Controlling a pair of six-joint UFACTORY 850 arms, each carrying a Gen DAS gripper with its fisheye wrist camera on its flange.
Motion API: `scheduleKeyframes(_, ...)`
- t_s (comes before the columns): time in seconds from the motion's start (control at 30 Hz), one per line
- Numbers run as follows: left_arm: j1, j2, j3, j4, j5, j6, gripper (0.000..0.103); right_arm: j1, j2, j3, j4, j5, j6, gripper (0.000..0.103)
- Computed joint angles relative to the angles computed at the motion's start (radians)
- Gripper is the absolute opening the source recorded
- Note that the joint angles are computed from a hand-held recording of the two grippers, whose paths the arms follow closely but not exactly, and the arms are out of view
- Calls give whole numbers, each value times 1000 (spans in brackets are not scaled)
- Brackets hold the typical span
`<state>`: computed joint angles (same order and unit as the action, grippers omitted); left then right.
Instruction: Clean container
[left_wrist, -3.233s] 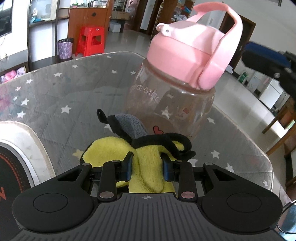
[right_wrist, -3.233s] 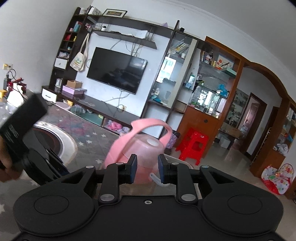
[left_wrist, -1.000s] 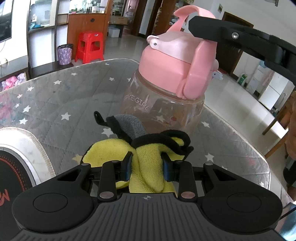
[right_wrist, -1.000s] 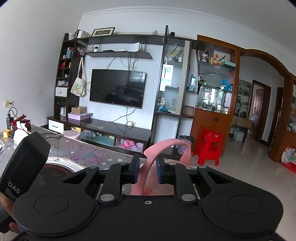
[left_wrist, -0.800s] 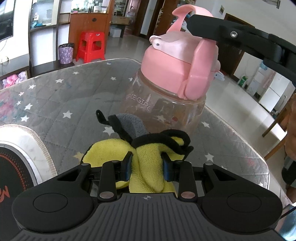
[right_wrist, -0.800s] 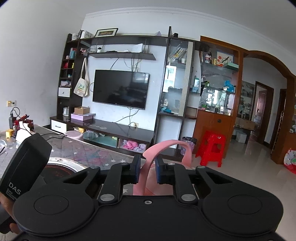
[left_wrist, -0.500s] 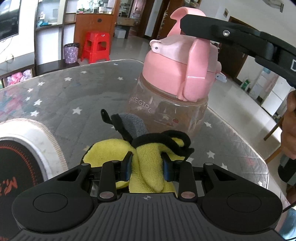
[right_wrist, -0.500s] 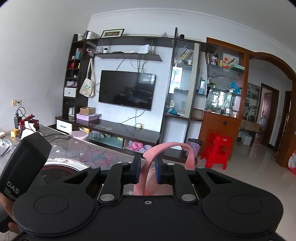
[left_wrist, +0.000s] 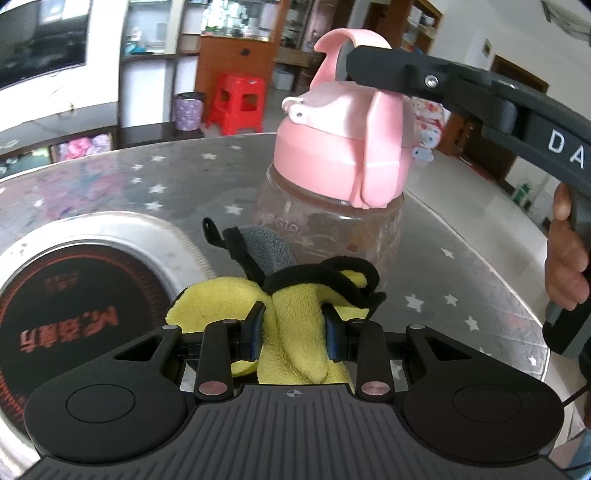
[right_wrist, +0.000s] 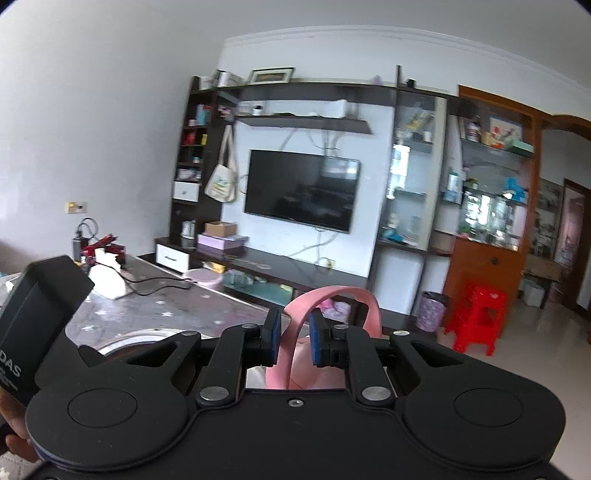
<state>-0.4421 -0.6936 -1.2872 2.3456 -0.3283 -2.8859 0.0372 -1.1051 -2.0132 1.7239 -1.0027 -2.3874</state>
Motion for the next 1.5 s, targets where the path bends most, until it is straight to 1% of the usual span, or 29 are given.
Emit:
scheduleKeyframes(0.17, -7, 29, 45, -68, -27, 41, 31, 5, 1, 2, -22, -29, -6, 17)
scheduleKeyframes(0.3, -12, 37, 64, -75, -30, 34, 31, 3, 8, 19, -29, -43, -29, 17)
scheduleKeyframes(0.4, -15, 32, 62, -97, -21, 46, 31, -1, 22, 50, -24, -43, -68, 17)
scheduleKeyframes(0.63, -22, 17, 57, -86, -20, 9, 31, -8, 54, 122, -1, -26, -155, 17)
scheduleKeyframes(0.77, -35, 11, 55, -129, -31, 37, 31, -7, 71, 166, 23, -18, -204, 17)
scheduleKeyframes(0.97, -46, 11, 60, -170, -46, 50, 32, -17, 98, 244, 59, -29, -273, 18)
scheduleKeyframes(1.03, -47, 12, 65, -166, -51, 32, 34, -17, 103, 261, 72, -32, -292, 19)
scheduleKeyframes(1.07, -47, 13, 67, -166, -52, 27, 35, -17, 106, 269, 79, -33, -302, 24)
scheduleKeyframes(1.13, -49, 14, 70, -180, -55, 32, 36, -18, 108, 280, 90, -32, -314, 27)
scheduleKeyframes(1.2, -51, 14, 70, -207, -62, 45, 37, -18, 103, 284, 100, -29, -321, 28)
scheduleKeyframes(1.33, -52, 22, 84, -169, -78, -19, 45, -23, 103, 292, 105, -34, -325, 34)
scheduleKeyframes(1.4, -56, 24, 86, -186, -90, -9, 49, -28, 103, 297, 108, -38, -328, 34)
scheduleKeyframes(1.5, -64, 28, 88, -233, -108, 25, 51, -36, 100, 300, 107, -47, -324, 35)
